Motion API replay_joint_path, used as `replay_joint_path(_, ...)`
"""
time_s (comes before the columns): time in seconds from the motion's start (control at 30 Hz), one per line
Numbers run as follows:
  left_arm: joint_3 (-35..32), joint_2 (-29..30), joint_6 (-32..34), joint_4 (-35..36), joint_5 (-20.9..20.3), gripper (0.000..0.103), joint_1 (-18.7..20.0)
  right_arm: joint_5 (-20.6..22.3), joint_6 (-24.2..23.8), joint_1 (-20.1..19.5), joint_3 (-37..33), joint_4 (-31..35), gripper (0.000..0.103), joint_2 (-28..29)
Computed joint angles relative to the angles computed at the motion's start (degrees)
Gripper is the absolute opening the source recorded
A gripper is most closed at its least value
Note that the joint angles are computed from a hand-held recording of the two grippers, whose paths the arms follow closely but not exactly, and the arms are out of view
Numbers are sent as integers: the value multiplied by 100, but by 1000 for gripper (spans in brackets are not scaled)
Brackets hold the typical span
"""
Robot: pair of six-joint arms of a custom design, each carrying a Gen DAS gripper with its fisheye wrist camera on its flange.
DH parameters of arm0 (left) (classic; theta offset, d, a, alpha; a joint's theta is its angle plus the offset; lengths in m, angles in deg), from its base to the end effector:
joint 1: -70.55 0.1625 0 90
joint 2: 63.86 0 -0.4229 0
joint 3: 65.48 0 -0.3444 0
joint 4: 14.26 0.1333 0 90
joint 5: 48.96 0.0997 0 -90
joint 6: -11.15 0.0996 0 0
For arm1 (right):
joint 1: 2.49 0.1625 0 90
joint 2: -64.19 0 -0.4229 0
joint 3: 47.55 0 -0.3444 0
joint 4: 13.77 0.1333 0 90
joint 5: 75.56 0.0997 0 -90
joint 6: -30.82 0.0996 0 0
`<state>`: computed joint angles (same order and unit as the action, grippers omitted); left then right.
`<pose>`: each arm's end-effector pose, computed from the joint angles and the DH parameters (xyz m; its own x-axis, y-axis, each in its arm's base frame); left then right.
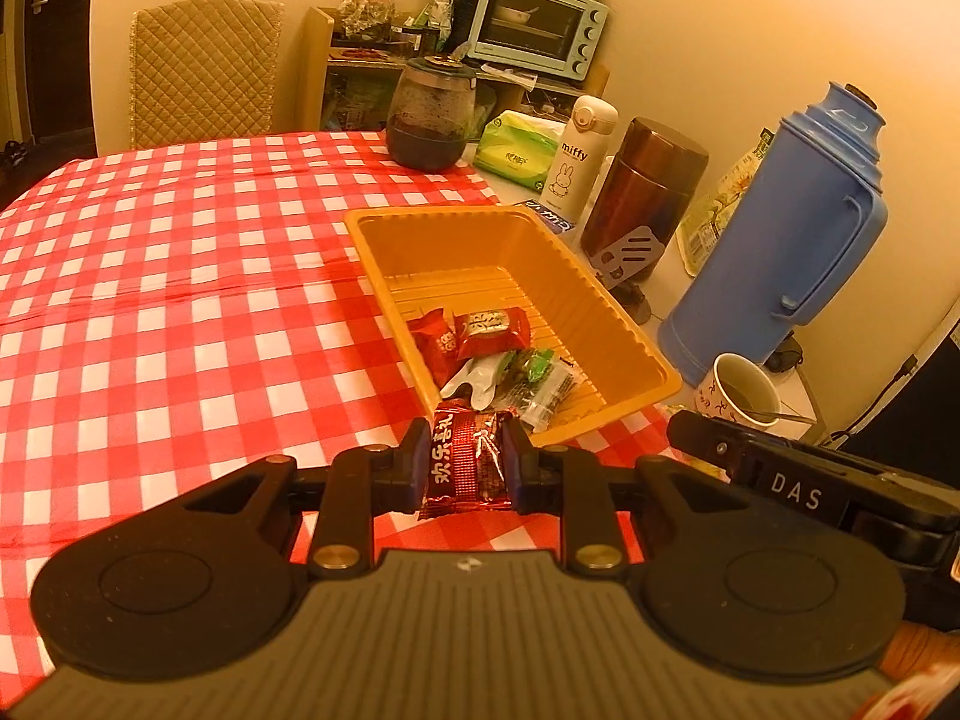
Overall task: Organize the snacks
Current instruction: 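Carry the yellow-green candy and red candy over the orange tray, then open both grippers to drop the candies into the tray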
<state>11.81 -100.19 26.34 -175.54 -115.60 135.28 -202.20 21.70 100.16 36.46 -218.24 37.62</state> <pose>-0.1566 -0.7366 0.1587 -0.7871 0.4080 -0.4626 0.5955 0.6981 -0.3975 0.2221 -0.6521 0.1015 -0.8624 0.2247 0.4536 -0.2591 0.5739 -0.7769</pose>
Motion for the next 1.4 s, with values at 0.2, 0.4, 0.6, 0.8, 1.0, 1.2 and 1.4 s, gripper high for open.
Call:
replay_joint_path(0.2,-413,272,-3,203,-44,22,29,58,-79,-109,-213,97,22,39)
replay_joint_path(0.4,-943,616,10,458,-103,22,70,156,-141,-242,-487,292,22,104)
replay_joint_path(0.6,-1565,1036,126,673,-181,22,88,200,-206,-355,-771,438,22,178)
replay_joint_path(0.8,-2185,1437,157,891,-303,22,149,218,-246,-448,-1049,605,22,250)
replay_joint_path(1.0,-2683,1762,369,1081,-505,36,219,228,-228,-514,-1239,717,22,317)
replay_joint_path(1.2,-2388,1640,515,720,-368,52,269,250,-175,-540,-1166,714,22,290)
replay_joint_path(1.4,-1983,1388,449,446,-83,52,291,368,-127,-548,-1177,812,22,298)
